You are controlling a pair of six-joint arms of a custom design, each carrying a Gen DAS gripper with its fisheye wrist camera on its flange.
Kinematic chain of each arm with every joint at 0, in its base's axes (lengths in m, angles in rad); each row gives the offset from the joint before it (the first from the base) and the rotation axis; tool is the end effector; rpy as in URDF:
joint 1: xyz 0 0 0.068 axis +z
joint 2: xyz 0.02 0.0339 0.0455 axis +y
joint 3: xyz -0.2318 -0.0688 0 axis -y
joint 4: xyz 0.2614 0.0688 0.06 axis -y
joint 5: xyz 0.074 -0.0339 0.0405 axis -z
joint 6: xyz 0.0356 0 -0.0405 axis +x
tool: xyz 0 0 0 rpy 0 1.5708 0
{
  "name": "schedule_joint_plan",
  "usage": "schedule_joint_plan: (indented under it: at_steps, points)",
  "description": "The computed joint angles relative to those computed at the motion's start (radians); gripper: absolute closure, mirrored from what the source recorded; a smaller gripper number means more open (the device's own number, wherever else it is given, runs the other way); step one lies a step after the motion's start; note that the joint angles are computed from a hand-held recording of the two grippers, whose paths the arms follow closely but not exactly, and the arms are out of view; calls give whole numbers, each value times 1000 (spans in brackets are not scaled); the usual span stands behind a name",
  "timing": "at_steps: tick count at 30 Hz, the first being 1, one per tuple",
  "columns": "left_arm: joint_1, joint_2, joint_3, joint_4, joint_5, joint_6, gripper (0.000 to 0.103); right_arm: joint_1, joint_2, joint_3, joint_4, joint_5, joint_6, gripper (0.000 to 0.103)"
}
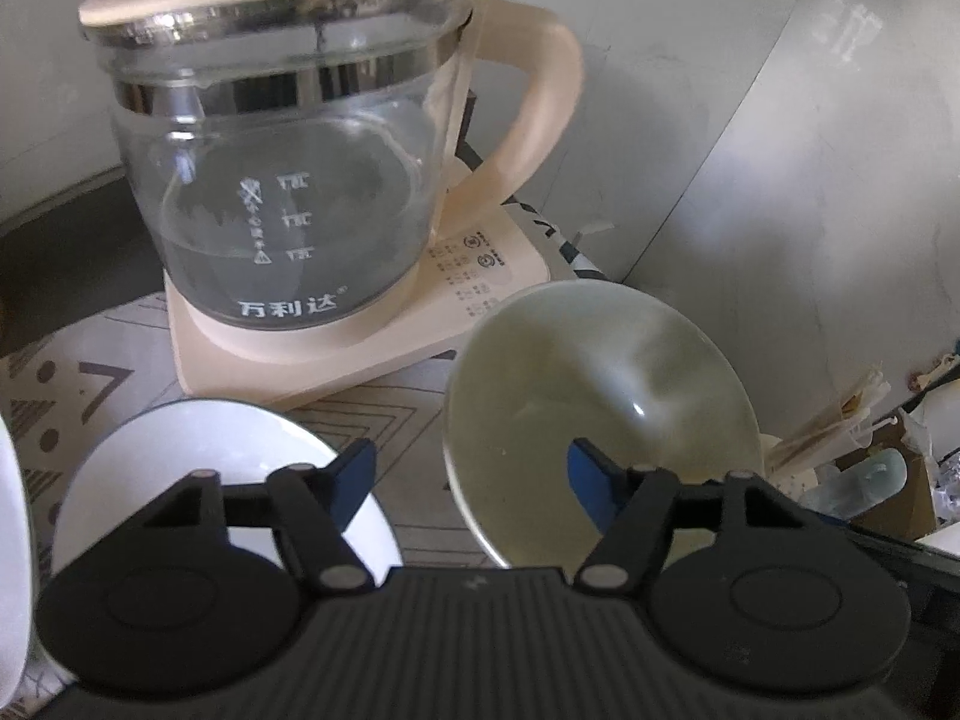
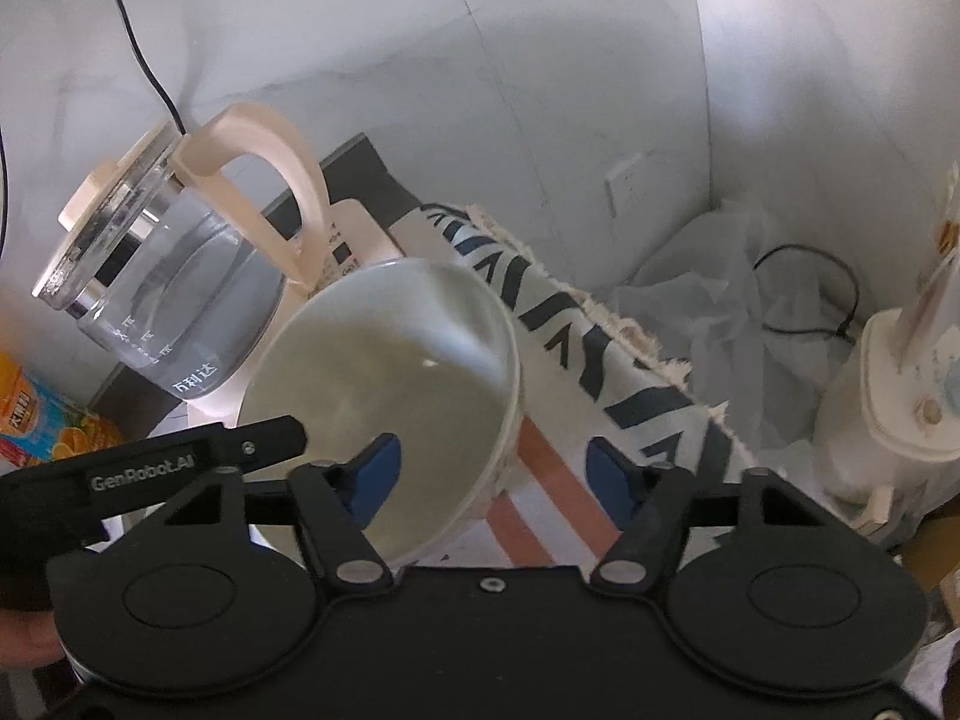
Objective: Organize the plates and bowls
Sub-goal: 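Move both grippers to the white bowl by the kettle and grip its rim, then carry the white bowl with both grippers onto the nested bowls and open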
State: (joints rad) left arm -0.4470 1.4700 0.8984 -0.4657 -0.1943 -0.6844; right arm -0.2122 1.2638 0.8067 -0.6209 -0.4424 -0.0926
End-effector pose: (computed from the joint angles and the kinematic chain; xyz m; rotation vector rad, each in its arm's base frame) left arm 0.2774 -0.1254 0.1594 -0.3745 2.5588 -0.1660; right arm 0.2586 -0.0401 0.1794 0.0084 2.5571 0.4700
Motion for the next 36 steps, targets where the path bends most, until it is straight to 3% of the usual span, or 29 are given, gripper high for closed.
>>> schedule_joint_plan:
  at_steps: [3,5,8,10,11,21,36]
  points:
    - [13,31,5,17,17,-6,41,22,27,6,8,27,21,57]
    - [18,42,3,29,21,-9,48,29,48,14,6,39,35,75]
    - [22,65,7,44,48,-4,80,23,67,15,9,20,57,83]
    - [10,78,22,20,23,-18,92,31,58,11,12,32,62,84]
    - [6,73,20,16,13,-28,94,34,53,11,9,39,62,84]
    - [-24,-31,-13,-17,-18,-64,94,24,-10,3,-41,32,46,85]
    - [-105,-251,-51,-154,-118,-149,94,-19,-198,-13,-153,-53,-20,85]
